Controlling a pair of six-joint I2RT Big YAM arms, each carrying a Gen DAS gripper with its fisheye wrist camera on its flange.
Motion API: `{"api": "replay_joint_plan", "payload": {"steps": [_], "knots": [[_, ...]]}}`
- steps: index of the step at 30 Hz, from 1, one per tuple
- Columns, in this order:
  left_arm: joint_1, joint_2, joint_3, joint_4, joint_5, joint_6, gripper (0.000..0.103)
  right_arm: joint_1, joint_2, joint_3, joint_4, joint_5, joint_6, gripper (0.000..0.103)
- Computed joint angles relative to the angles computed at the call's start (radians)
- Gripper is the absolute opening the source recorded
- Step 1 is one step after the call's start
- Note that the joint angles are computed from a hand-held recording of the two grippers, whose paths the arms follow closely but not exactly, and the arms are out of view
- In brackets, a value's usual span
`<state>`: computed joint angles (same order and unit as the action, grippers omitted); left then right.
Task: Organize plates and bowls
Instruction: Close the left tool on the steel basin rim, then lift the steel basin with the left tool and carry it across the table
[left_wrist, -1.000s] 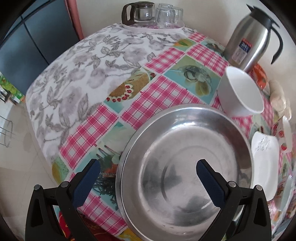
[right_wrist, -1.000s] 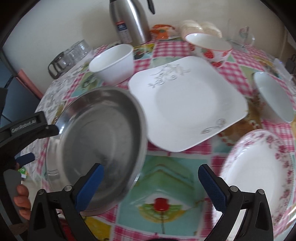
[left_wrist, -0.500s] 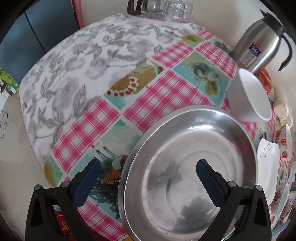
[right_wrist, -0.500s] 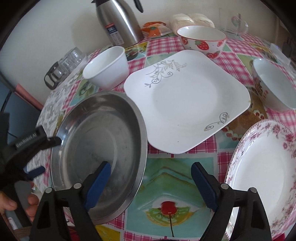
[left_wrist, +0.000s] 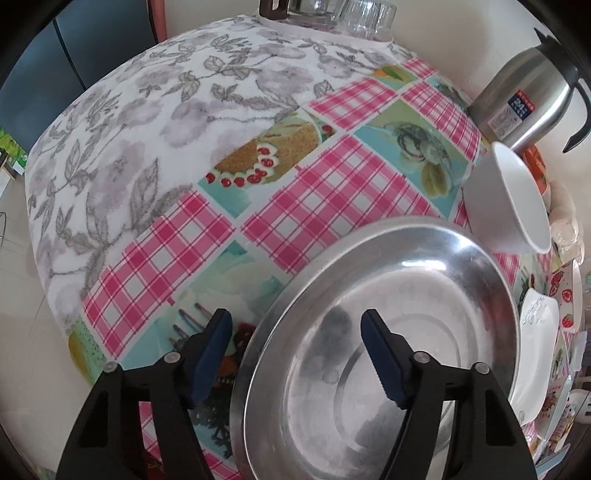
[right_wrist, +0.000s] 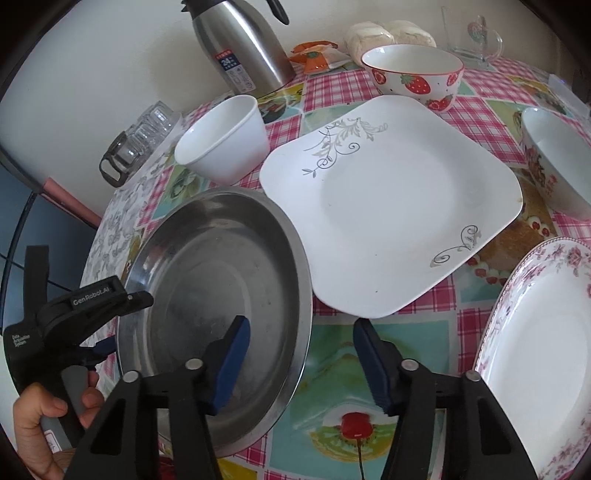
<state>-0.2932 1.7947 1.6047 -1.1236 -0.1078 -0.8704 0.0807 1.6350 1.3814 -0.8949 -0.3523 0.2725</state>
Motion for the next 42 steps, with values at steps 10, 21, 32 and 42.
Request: {"api": "replay_joint_plan", "payload": {"steps": [10, 21, 32, 42], "knots": [[0.017, 0.016, 0.008, 0.027, -0.009, 0.017, 0.041, -0.008, 0.022, 0.008, 0.01, -0.033, 0.016, 0.032], [0.011, -0.004, -0.02, 0.042, -0.017, 0.021, 0.041, 0.001, 0.039, 0.016, -0.019, -0.019, -0.011, 0.018], [0.005, 0.012, 0.003, 0.032, -0.026, 0.029, 0.041, 0.022, 0.03, 0.025, -0.031, 0.012, -0.069, 0.015], [0.01, -0.015, -0.022, 0.042, -0.029, 0.022, 0.041, 0.034, 0.001, 0.024, -0.013, 0.037, -0.114, 0.015]]}}
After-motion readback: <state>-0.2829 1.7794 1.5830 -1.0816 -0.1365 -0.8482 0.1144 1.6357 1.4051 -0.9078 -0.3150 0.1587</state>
